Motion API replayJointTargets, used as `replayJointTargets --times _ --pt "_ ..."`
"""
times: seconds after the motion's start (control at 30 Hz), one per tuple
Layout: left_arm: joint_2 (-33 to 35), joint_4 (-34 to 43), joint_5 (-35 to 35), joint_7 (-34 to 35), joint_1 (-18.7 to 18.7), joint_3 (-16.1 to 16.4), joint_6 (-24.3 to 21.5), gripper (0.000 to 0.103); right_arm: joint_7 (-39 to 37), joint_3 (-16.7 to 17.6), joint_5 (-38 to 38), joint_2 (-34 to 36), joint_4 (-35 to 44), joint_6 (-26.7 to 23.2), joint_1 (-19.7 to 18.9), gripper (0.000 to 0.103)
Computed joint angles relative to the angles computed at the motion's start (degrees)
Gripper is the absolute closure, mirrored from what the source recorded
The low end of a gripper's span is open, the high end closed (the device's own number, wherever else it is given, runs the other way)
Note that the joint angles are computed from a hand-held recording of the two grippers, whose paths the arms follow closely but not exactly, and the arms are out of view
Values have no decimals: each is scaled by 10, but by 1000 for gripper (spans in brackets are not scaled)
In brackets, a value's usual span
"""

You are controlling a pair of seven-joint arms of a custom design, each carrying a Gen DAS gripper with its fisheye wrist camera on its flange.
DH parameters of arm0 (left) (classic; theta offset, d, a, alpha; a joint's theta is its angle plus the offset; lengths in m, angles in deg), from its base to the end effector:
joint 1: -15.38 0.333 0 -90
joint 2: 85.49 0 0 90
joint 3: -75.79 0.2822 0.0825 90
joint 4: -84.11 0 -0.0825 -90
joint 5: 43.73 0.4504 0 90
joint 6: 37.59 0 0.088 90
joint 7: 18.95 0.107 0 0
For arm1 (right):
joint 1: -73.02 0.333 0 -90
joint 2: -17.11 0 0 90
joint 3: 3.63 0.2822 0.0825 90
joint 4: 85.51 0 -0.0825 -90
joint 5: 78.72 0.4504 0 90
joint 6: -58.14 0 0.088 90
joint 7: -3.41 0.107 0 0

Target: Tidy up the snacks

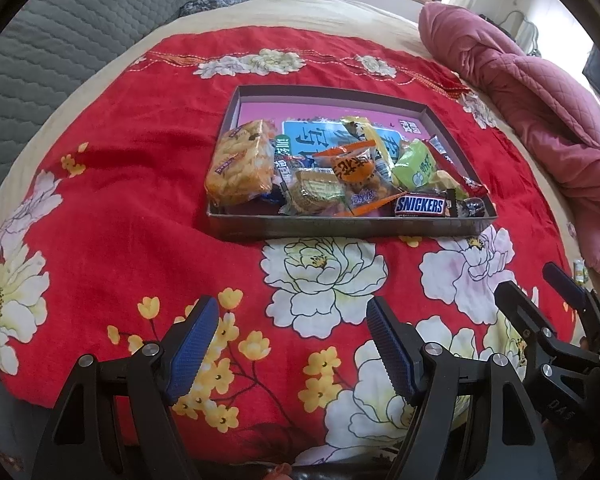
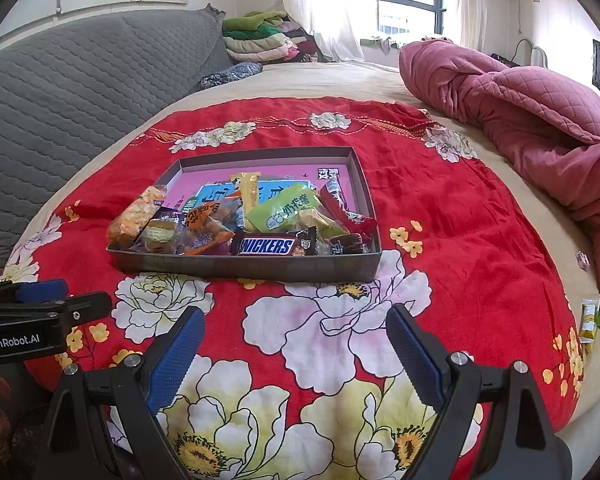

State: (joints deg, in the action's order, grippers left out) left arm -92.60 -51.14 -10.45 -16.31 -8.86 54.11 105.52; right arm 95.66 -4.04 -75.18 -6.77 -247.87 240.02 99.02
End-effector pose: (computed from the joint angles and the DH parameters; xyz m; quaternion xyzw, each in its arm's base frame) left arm 0.3914 -0.4062 0.3235 -0.7772 0.5777 -0.1891 0.1630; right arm 0.4162 0.1934 0.3245 -0.7598 0.5348 -0.1805 0.3226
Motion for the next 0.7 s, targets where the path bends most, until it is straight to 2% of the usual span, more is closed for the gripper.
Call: replayJointTargets --times 0.7 --pt "4 -1 -8 5 0 4 8 26 6 10 1 7 6 -9 -10 12"
